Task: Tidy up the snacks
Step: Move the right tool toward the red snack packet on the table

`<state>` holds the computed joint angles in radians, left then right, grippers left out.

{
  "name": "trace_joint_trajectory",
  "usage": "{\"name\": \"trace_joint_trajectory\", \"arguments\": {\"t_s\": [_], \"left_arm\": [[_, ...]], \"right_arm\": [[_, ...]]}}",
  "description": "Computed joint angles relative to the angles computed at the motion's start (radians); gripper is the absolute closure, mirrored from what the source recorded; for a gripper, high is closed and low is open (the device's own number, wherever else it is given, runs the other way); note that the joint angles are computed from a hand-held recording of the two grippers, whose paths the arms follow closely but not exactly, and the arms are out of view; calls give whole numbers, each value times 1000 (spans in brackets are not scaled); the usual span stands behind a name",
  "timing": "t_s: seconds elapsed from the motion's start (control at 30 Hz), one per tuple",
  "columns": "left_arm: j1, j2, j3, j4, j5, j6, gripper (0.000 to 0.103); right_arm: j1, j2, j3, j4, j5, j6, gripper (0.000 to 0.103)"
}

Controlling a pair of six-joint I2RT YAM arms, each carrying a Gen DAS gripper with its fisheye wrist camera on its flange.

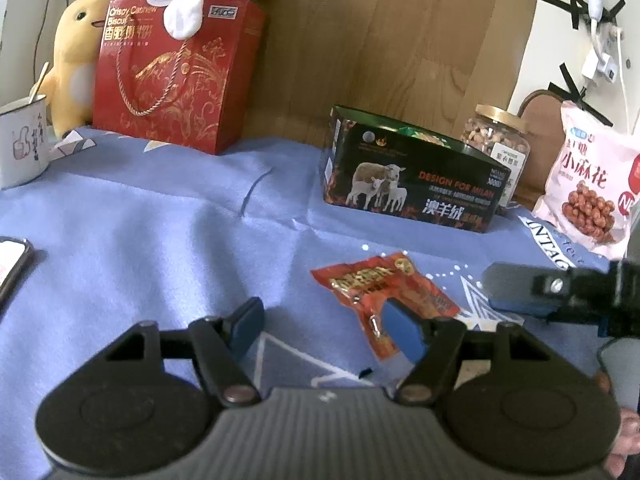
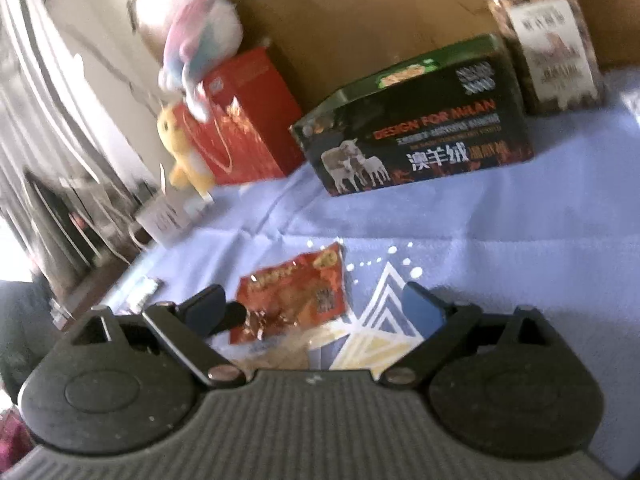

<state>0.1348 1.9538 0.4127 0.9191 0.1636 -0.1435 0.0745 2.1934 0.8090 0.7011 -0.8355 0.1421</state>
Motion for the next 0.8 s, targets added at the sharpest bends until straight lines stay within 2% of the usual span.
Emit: {"name": "trace_joint_trajectory", "arguments": {"t_s": [0.1, 0.33, 0.47, 0.67, 0.73, 0.8], "left_arm": [[8, 3, 1, 3, 15, -2, 33], [23, 8, 0, 11, 57, -7, 27], [34, 8, 3, 5, 90, -4, 22], [74, 1, 8, -19, 168, -15, 21], [94, -8, 19, -50, 206, -26, 20], [120, -33, 42, -130, 261, -40, 14]], "right_arm": [[-23, 23, 17, 19, -56, 56, 6], [-12, 26, -3, 76, -40, 73, 6], [-19, 30, 4, 61, -50, 51, 5], [-13, 15, 19, 0, -37, 11, 4], [-7, 7, 21, -24, -25, -8, 5], [5, -4, 20, -41, -1, -28, 5]]}}
